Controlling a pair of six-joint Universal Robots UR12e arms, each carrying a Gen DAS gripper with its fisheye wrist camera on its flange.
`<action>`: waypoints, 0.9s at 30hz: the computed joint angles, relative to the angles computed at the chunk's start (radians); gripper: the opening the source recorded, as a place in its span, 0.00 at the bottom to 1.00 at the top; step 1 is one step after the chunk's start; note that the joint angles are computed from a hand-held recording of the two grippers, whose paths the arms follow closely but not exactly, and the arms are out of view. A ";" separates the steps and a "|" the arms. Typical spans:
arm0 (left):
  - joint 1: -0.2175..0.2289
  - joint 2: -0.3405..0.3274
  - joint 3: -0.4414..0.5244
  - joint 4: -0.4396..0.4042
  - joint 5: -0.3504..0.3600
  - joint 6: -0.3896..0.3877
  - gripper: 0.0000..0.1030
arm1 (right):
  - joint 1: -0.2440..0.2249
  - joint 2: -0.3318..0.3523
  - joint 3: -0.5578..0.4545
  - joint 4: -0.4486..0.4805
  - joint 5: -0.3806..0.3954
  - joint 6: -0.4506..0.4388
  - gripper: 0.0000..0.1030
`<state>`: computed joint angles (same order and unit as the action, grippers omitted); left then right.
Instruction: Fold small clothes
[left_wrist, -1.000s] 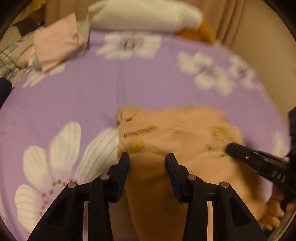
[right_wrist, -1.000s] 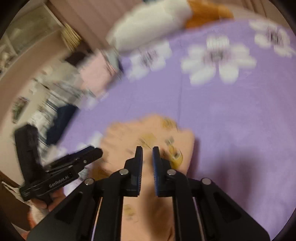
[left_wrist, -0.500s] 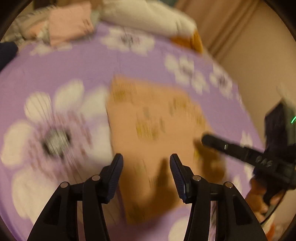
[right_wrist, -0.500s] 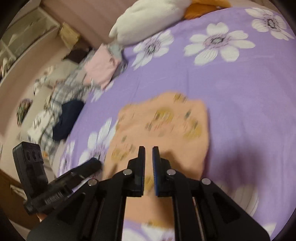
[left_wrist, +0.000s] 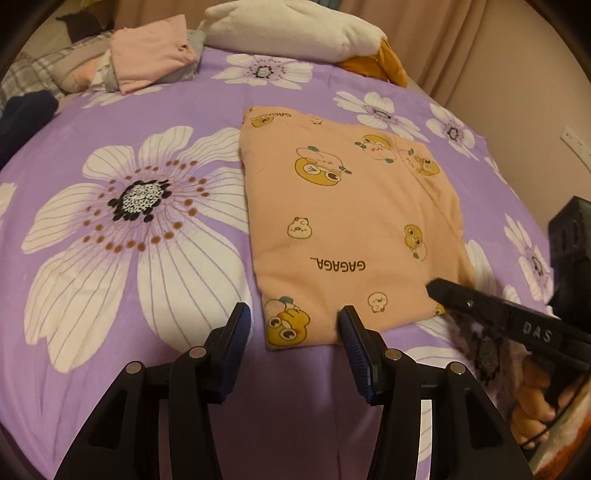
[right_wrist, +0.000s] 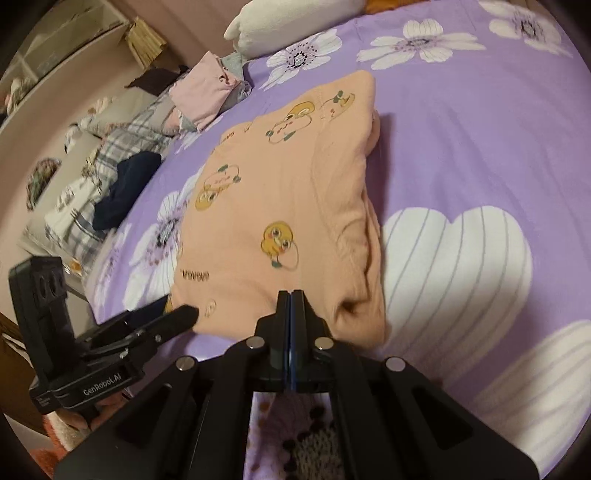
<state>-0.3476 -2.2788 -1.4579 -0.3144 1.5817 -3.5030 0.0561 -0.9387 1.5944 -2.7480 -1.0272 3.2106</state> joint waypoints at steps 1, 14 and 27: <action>-0.002 -0.001 0.002 -0.001 0.008 -0.009 0.51 | -0.001 -0.003 0.006 -0.003 -0.001 0.006 0.00; -0.025 0.061 -0.025 -0.007 0.140 -0.104 0.48 | 0.009 -0.064 -0.001 0.039 -0.092 0.013 0.11; -0.077 0.171 -0.007 0.203 0.239 0.011 0.71 | -0.011 -0.242 0.072 -0.200 -0.204 0.036 0.59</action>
<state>-0.4243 -2.1080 -1.4648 -0.1118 1.8202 -3.4923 0.0450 -1.1809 1.6663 -2.9475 -1.2314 3.2470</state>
